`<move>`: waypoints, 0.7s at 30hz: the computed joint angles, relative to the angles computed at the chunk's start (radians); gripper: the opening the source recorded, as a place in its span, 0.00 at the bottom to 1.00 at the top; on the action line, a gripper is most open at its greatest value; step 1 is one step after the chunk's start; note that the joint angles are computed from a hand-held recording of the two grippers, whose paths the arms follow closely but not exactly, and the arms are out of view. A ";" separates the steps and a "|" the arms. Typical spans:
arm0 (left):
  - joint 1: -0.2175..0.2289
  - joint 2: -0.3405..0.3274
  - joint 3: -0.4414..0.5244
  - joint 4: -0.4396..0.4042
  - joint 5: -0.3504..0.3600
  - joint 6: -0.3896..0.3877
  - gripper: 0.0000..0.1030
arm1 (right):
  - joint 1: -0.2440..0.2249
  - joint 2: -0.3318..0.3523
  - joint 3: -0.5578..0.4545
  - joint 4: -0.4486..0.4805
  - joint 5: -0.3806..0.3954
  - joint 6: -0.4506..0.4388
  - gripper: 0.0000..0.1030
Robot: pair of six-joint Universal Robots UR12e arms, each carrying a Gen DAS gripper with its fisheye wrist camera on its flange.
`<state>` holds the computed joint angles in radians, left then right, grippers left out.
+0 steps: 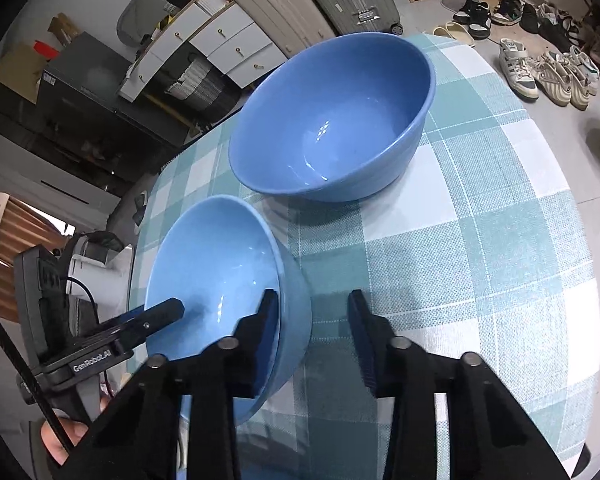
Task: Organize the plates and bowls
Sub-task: 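Close the left gripper on the blue bowl rim while the right gripper clamps it too, then carry the blue bowl with both grippers and lower it into another blue bowl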
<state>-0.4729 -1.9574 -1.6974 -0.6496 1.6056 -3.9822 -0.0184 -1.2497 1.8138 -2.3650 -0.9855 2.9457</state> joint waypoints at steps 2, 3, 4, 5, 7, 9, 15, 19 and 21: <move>0.010 0.003 -0.018 0.053 -0.039 -0.012 0.52 | 0.002 0.003 -0.002 -0.009 -0.005 0.003 0.29; 0.012 0.004 -0.024 0.074 -0.046 -0.015 0.47 | 0.003 0.001 -0.002 -0.007 -0.004 0.002 0.27; 0.015 0.006 -0.033 0.102 -0.051 -0.015 0.43 | 0.003 -0.001 -0.001 -0.007 -0.004 -0.001 0.26; 0.014 0.006 -0.035 0.106 -0.047 -0.010 0.38 | 0.005 -0.002 0.000 -0.015 -0.007 -0.002 0.25; 0.014 0.005 -0.029 0.089 -0.041 0.004 0.37 | 0.009 -0.002 0.001 -0.025 -0.020 0.005 0.24; 0.013 0.000 -0.017 0.050 -0.035 0.019 0.31 | 0.009 0.000 -0.003 -0.010 -0.014 0.007 0.21; 0.012 -0.003 -0.016 0.024 -0.035 0.021 0.14 | 0.017 -0.001 -0.003 -0.015 -0.028 0.014 0.15; 0.015 -0.001 -0.026 0.060 -0.055 0.039 0.08 | 0.022 0.001 -0.008 -0.016 -0.040 0.014 0.12; 0.013 0.000 -0.024 0.061 -0.049 0.045 0.08 | 0.023 0.001 -0.007 -0.018 -0.034 0.020 0.07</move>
